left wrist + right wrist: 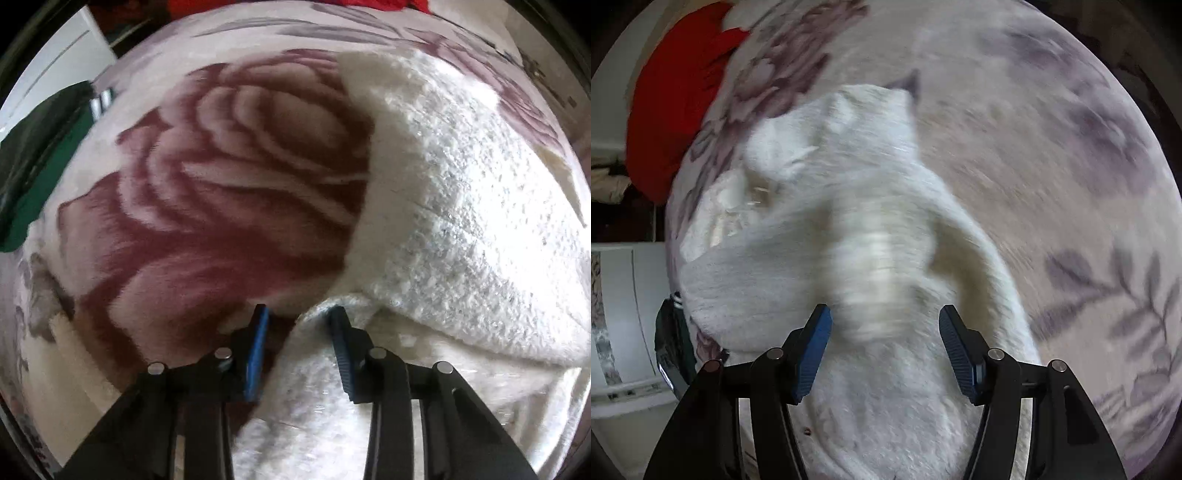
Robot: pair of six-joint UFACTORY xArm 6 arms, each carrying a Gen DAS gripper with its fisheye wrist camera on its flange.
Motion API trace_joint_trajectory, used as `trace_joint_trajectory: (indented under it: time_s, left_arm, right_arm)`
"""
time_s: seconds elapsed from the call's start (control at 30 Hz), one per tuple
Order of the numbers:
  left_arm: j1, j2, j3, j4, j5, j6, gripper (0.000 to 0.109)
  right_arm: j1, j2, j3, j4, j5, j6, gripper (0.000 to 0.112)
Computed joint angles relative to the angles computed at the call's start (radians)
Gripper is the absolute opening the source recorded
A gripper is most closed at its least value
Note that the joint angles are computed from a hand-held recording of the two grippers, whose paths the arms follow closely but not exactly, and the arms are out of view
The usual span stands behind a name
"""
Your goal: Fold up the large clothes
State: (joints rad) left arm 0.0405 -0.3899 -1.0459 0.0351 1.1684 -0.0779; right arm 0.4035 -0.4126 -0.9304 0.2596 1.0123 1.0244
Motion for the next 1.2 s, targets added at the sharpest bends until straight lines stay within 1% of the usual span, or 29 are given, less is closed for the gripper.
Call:
trace_joint_trajectory:
  time_s: [0.03, 0.07, 0.13, 0.17, 0.27, 0.3, 0.37, 0.4, 0.43, 0.47, 0.5, 0.53, 0.57, 0.6, 0.63, 0.67, 0.7, 0.73, 0.8, 0.83, 0.9, 0.93, 0.97, 1.0, 1.03, 1.07, 1.13, 1.2]
  left_arm:
    - [0.02, -0.01, 0.003, -0.011, 0.006, 0.003, 0.032]
    - [0.043, -0.027, 0.013, -0.026, 0.012, 0.01, 0.032]
    - [0.044, -0.045, 0.014, 0.002, 0.019, 0.026, 0.032]
    - [0.044, -0.033, 0.008, 0.002, 0.015, 0.03, 0.032]
    - [0.078, 0.003, -0.005, -0.032, 0.021, 0.06, 0.034]
    - [0.049, 0.021, -0.018, -0.031, 0.026, 0.027, 0.034]
    - [0.045, 0.044, -0.047, -0.025, 0.031, 0.033, 0.034]
    - [0.04, 0.043, -0.059, -0.017, 0.043, 0.044, 0.034]
    - [0.033, 0.059, -0.081, -0.02, 0.05, 0.048, 0.034]
    - [0.017, 0.048, -0.086, -0.011, 0.064, 0.04, 0.034]
    - [0.013, 0.034, -0.09, -0.002, 0.075, 0.046, 0.034]
    - [0.012, 0.021, -0.089, -0.007, 0.083, 0.05, 0.036]
    - [0.015, 0.014, -0.095, -0.012, 0.095, 0.055, 0.04]
    - [0.019, 0.004, -0.103, -0.021, 0.116, 0.066, 0.054]
    - [0.021, -0.005, -0.113, -0.026, 0.14, 0.074, 0.072]
    - [0.021, -0.019, -0.121, -0.031, 0.162, 0.079, 0.078]
    - [0.025, -0.03, -0.135, -0.045, 0.189, 0.09, 0.081]
    - [0.03, -0.035, -0.16, -0.062, 0.225, 0.094, 0.081]
    - [0.018, -0.027, -0.226, -0.099, 0.289, 0.076, 0.081]
    - [0.004, -0.009, -0.256, -0.113, 0.3, 0.069, 0.081]
    - [-0.032, 0.07, -0.364, -0.141, 0.307, 0.077, 0.081]
    - [-0.06, 0.108, -0.417, -0.143, 0.302, 0.065, 0.081]
    - [-0.08, 0.189, -0.502, -0.162, 0.292, 0.064, 0.081]
    - [-0.09, 0.253, -0.567, -0.18, 0.299, 0.066, 0.081]
    - [-0.11, 0.354, -0.666, -0.189, 0.314, 0.059, 0.081]
    - [-0.121, 0.449, -0.755, -0.206, 0.323, 0.049, 0.081]
    - [-0.154, 0.634, -0.937, -0.206, 0.36, 0.032, 0.081]
    - [-0.19, 0.823, -1.146, -0.172, 0.423, 0.031, 0.081]
  right_arm:
    - [-0.018, -0.04, 0.025, -0.009, 0.037, 0.014, 0.063]
    - [-0.021, -0.047, 0.034, -0.017, 0.052, 0.028, 0.063]
    - [-0.033, -0.083, 0.065, -0.015, 0.085, 0.008, 0.063]
    - [-0.035, -0.089, 0.069, -0.032, 0.109, 0.004, 0.063]
    - [-0.037, -0.082, 0.082, -0.061, 0.153, -0.003, 0.063]
    - [-0.044, -0.083, 0.1, -0.047, 0.152, -0.022, 0.063]
    - [-0.062, -0.102, 0.177, 0.05, 0.094, -0.075, 0.062]
    - [-0.065, -0.101, 0.19, 0.049, 0.102, -0.074, 0.04]
    - [-0.057, -0.09, 0.196, 0.011, 0.119, -0.042, 0.021]
    - [-0.064, -0.11, 0.23, 0.014, 0.095, -0.004, 0.021]
    - [-0.067, -0.109, 0.232, 0.023, 0.093, 0.008, 0.021]
    - [-0.063, -0.098, 0.215, 0.015, 0.108, 0.013, 0.021]
    - [-0.05, -0.075, 0.175, -0.005, 0.143, 0.01, 0.021]
    - [-0.033, -0.064, 0.139, -0.031, 0.174, 0.022, 0.024]
    - [-0.013, -0.051, 0.105, -0.046, 0.193, 0.04, 0.031]
    - [0.003, -0.038, 0.077, -0.05, 0.204, 0.056, 0.036]
    - [0.02, -0.049, 0.057, -0.049, 0.223, 0.082, 0.049]
    - [0.029, -0.058, 0.049, -0.042, 0.226, 0.095, 0.053]
    - [0.052, -0.071, 0.015, -0.013, 0.227, 0.109, 0.053]
    - [0.061, -0.055, -0.029, -0.011, 0.243, 0.106, 0.053]
    - [0.054, 0.003, -0.118, 0.013, 0.237, 0.065, 0.053]
    - [0.051, 0.036, -0.166, 0.014, 0.249, 0.053, 0.053]
    - [0.038, 0.107, -0.256, 0.009, 0.253, 0.015, 0.054]
    - [0.028, 0.153, -0.312, 0.011, 0.25, -0.014, 0.059]
    - [0.011, 0.241, -0.408, 0.016, 0.233, -0.072, 0.064]
    - [0.011, 0.318, -0.497, 0.007, 0.239, -0.095, 0.067]
    - [-0.008, 0.503, -0.705, -0.016, 0.273, -0.167, 0.067]
    - [-0.025, 0.706, -0.914, -0.032, 0.27, -0.241, 0.067]
